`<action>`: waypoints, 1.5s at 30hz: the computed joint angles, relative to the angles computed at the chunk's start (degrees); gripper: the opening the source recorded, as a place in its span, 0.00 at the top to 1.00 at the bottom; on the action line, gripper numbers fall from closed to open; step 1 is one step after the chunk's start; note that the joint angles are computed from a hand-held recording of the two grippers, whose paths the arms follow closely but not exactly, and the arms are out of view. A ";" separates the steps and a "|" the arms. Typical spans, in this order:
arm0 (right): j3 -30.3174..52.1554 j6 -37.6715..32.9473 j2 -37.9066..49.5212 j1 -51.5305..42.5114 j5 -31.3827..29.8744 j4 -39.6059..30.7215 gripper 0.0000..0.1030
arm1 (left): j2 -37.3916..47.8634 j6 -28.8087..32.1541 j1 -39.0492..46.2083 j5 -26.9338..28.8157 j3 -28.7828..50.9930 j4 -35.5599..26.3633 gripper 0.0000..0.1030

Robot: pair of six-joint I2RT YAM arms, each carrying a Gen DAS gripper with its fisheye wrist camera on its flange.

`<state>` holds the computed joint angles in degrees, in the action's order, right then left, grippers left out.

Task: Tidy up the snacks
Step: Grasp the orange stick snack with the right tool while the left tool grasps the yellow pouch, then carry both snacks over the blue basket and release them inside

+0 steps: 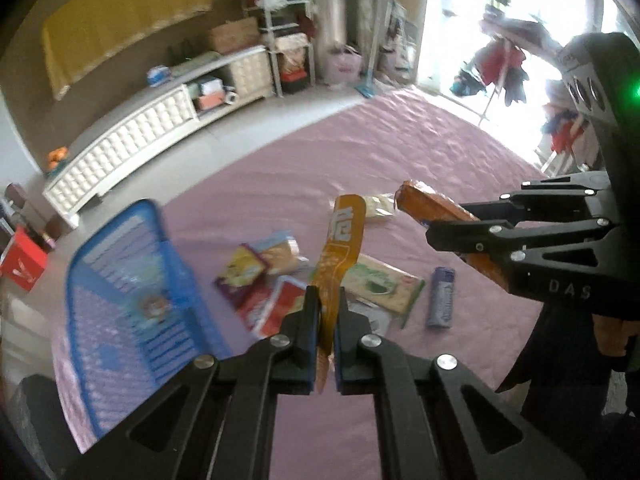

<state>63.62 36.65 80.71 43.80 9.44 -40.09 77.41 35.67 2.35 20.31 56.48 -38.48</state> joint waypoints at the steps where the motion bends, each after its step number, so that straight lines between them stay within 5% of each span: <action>1: 1.46 -0.23 1.15 0.68 0.15 -0.14 0.76 | -0.35 0.58 1.47 0.49 0.68 -1.00 0.95; 11: 19.68 -1.83 15.71 6.90 -0.14 -0.46 0.76 | 3.01 9.99 20.23 5.89 11.93 -9.95 0.95; 17: 33.39 -4.97 26.07 8.12 -1.64 -3.30 0.76 | 9.76 10.74 25.32 5.24 19.69 -12.53 0.95; 32: 62.51 -8.94 48.90 5.87 -4.08 -13.01 0.76 | 29.14 6.00 23.99 0.87 33.59 -11.99 0.95; 41: 71.30 -10.05 56.03 4.25 -6.24 -15.51 0.76 | 39.62 1.86 21.49 -1.46 43.22 -12.25 0.95; 42: 70.90 -10.01 55.93 4.20 -6.29 -15.19 0.76 | 40.36 1.02 21.44 -1.08 43.97 -12.12 0.88; 43: 70.91 -10.03 56.10 4.08 -6.32 -15.12 0.76 | 40.44 0.16 21.27 -1.01 43.79 -11.92 0.65; 45: 71.59 -10.38 56.74 3.69 -6.64 -15.43 0.76 | 41.08 -0.79 21.42 -0.06 44.44 -11.61 0.46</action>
